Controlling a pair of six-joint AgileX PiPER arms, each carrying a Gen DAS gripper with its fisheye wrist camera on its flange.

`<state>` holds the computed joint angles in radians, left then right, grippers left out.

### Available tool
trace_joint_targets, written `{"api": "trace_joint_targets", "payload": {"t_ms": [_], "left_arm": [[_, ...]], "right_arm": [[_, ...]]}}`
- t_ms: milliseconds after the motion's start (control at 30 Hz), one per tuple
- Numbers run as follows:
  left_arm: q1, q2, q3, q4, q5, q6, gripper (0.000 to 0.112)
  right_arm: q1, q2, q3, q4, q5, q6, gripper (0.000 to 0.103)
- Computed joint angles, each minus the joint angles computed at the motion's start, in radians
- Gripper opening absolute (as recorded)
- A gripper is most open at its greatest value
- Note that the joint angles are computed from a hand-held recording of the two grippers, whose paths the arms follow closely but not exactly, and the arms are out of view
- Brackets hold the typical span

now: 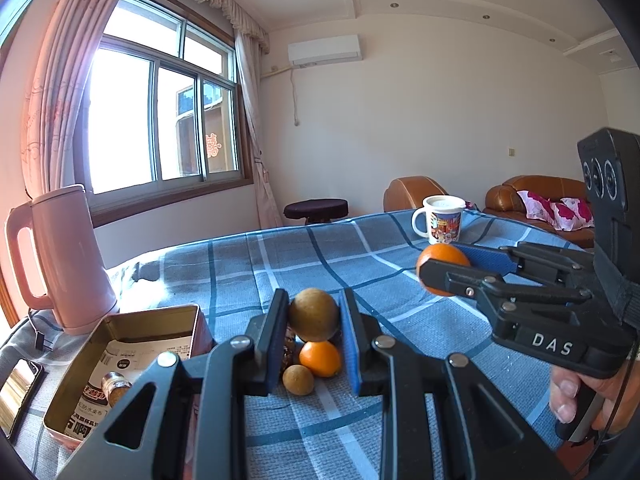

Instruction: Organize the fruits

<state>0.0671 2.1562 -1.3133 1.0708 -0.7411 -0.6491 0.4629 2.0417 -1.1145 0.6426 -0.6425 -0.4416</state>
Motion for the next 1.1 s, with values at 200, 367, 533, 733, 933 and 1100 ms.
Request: {"api": "trace_joint_targets", "payload": {"t_ms": [200,367,533,733,933,1100], "left_arm": [[0.000,-0.001,-0.002,-0.009,-0.004,0.012,0.027],[0.003,0.004,-0.010,-0.011,-0.005,0.011,0.027],[0.012,0.013,-0.035,0.010,0.000,-0.017,0.027],[0.023,0.027,-0.061,0.024,0.015,-0.039,0.027],[0.040,0.039,-0.084,0.038,0.033,-0.065,0.027],[0.053,0.051,-0.106,0.050,0.051,-0.090,0.027]], "right_arm": [[0.007,-0.004,0.014,-0.002,-0.030,0.001,0.036],[0.018,-0.004,0.028,0.002,-0.068,-0.004,0.036],[0.018,-0.002,0.020,0.018,-0.062,-0.018,0.036],[0.017,0.015,-0.021,0.041,-0.029,-0.050,0.036],[0.025,0.048,-0.089,0.061,0.025,-0.102,0.036],[0.029,0.079,-0.156,0.079,0.084,-0.148,0.036]]}}
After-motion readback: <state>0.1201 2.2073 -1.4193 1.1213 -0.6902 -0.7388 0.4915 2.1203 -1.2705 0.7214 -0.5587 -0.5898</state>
